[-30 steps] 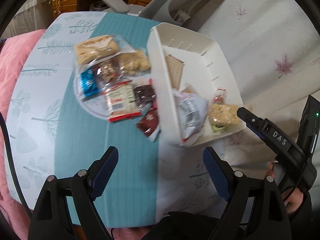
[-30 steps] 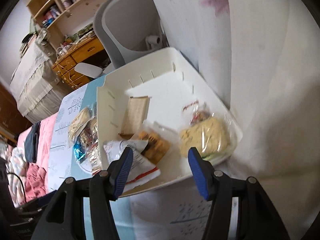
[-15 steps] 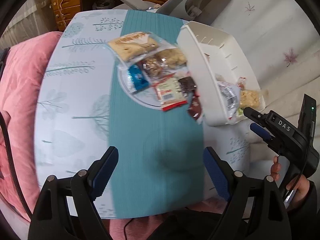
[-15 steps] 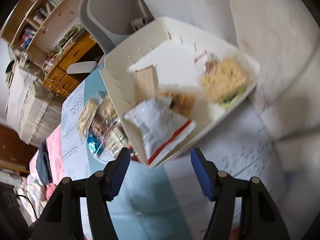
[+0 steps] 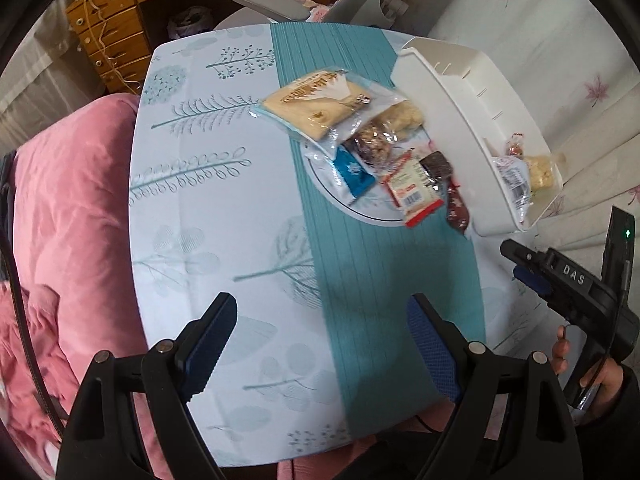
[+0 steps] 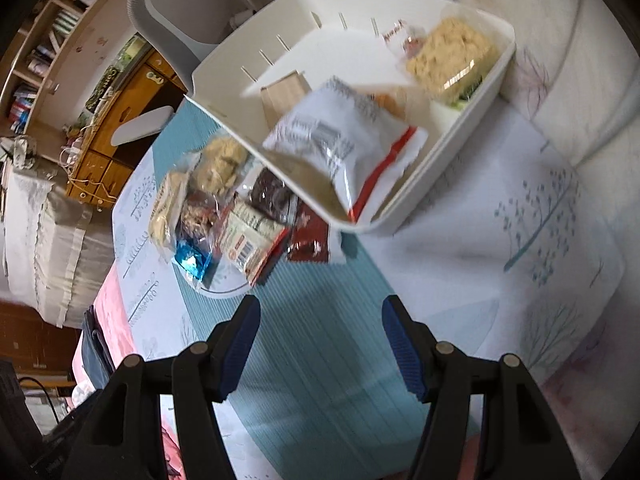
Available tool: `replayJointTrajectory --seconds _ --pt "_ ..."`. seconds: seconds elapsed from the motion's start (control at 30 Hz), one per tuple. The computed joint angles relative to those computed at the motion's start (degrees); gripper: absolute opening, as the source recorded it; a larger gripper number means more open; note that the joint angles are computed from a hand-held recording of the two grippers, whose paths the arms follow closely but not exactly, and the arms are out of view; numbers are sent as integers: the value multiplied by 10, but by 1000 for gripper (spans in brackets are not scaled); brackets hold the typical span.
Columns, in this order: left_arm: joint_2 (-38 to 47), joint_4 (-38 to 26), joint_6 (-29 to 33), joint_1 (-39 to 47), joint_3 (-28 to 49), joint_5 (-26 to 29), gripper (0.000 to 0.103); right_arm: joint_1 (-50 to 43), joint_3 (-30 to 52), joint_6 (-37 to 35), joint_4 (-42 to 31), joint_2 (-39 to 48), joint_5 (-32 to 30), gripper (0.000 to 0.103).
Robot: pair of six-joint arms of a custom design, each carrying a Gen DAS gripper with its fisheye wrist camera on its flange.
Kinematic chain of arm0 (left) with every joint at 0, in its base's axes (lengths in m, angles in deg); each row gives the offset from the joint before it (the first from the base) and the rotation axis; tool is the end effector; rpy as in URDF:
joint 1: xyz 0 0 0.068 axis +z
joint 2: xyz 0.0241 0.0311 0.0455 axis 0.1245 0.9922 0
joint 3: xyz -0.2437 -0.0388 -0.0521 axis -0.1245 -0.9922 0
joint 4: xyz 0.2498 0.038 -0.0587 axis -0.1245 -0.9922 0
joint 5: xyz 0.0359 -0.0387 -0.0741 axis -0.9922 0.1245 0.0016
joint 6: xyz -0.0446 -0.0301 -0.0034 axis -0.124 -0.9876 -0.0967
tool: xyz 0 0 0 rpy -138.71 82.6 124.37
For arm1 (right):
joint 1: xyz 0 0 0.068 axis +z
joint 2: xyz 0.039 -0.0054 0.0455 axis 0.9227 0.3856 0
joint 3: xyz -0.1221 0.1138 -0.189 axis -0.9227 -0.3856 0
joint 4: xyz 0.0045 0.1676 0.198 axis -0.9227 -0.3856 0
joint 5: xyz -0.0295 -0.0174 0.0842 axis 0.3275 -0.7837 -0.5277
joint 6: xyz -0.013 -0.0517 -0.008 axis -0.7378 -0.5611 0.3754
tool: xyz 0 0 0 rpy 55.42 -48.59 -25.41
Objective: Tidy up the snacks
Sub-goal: 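Withdraw both tools from the tray back over the remaining snacks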
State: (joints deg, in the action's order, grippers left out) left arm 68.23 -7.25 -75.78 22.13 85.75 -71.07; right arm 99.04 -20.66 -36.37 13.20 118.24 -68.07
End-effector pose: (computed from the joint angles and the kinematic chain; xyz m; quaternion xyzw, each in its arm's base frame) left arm 0.1495 0.0314 0.2245 -0.0377 0.9886 -0.0948 0.1106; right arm 0.1795 0.1140 0.1870 0.1683 0.9656 0.1576 0.1198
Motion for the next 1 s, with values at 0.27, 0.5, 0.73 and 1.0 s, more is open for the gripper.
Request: replayJointTrajectory --seconds 0.27,0.5,0.73,1.0 --pt "132 44 58 30 51 -23 85 41 -8 66 20 31 17 64" --pt "222 85 53 25 103 -33 85 60 -2 82 35 76 19 64" --pt "331 125 51 3 178 -42 86 91 0 102 85 113 66 64" --pt "474 144 65 -28 284 -13 92 108 -3 114 153 154 109 64"
